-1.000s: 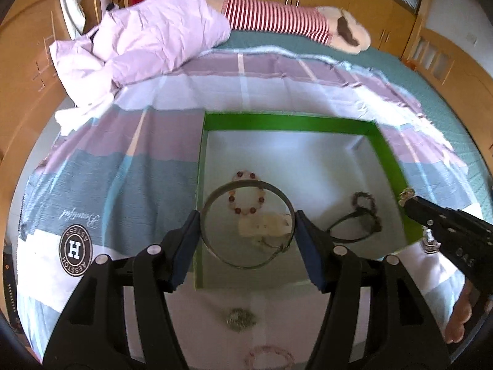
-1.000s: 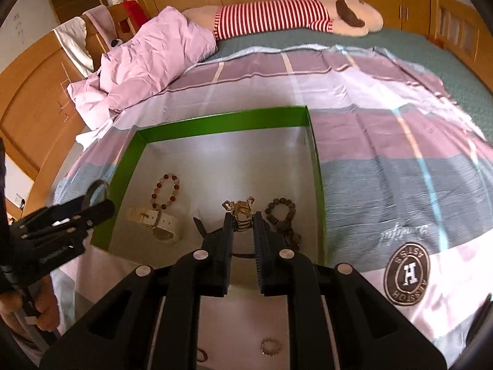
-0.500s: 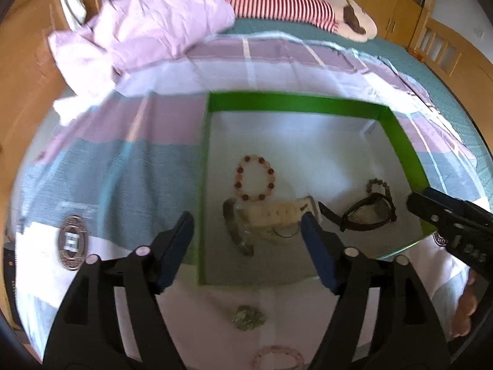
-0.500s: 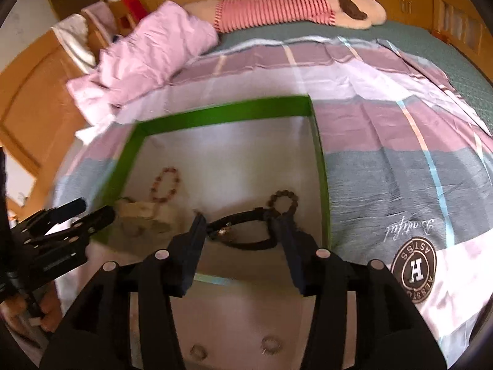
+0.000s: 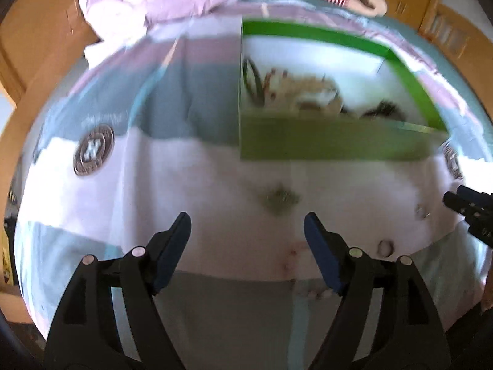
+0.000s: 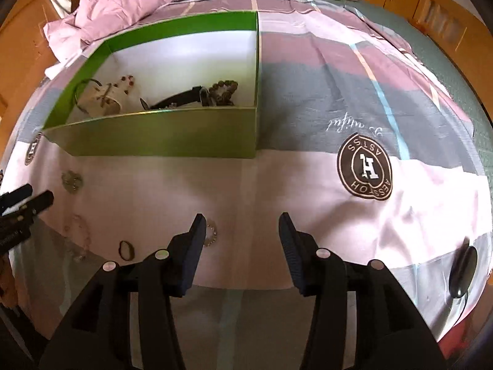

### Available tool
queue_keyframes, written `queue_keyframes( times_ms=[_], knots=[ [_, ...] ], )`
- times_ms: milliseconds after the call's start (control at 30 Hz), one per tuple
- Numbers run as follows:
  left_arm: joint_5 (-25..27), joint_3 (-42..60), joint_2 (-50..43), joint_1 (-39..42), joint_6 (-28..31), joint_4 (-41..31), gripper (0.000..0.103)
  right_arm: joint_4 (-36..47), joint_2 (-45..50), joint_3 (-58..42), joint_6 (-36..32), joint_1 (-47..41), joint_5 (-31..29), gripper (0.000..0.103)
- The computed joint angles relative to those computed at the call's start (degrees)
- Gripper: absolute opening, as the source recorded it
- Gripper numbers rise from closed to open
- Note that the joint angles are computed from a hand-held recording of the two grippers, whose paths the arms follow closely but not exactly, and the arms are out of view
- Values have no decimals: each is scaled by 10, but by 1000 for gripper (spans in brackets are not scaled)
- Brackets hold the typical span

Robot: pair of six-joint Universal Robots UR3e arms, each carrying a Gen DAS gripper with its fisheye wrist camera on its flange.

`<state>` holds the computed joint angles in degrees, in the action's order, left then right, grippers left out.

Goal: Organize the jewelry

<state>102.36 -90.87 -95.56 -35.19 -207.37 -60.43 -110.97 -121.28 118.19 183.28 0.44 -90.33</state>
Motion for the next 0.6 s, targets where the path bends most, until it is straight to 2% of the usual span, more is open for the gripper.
queue_keyframes(
  times_ms=[67, 167, 300, 400, 500, 600],
  knots=[
    [0, 12, -19, -5, 0, -3, 76, -20, 10, 2, 11, 23, -11, 49],
    [14, 32, -36, -19, -5, -11, 76, -52, 22, 7, 6, 72, 4, 49],
    [61, 46, -43, -26, -14, -33, 78, -159, 97, 9, 31, 205, 1, 49],
    [93, 58, -41, -17, -37, -66, 79, -232, 167, -2, 51, 274, -2, 49],
    [64, 46, -23, 19, -52, -75, 79, -269, 233, -29, 74, 318, -30, 49],
    [57, 31, -10, 31, -55, -71, 79, -287, 262, -31, 82, 311, -23, 48]
  ],
)
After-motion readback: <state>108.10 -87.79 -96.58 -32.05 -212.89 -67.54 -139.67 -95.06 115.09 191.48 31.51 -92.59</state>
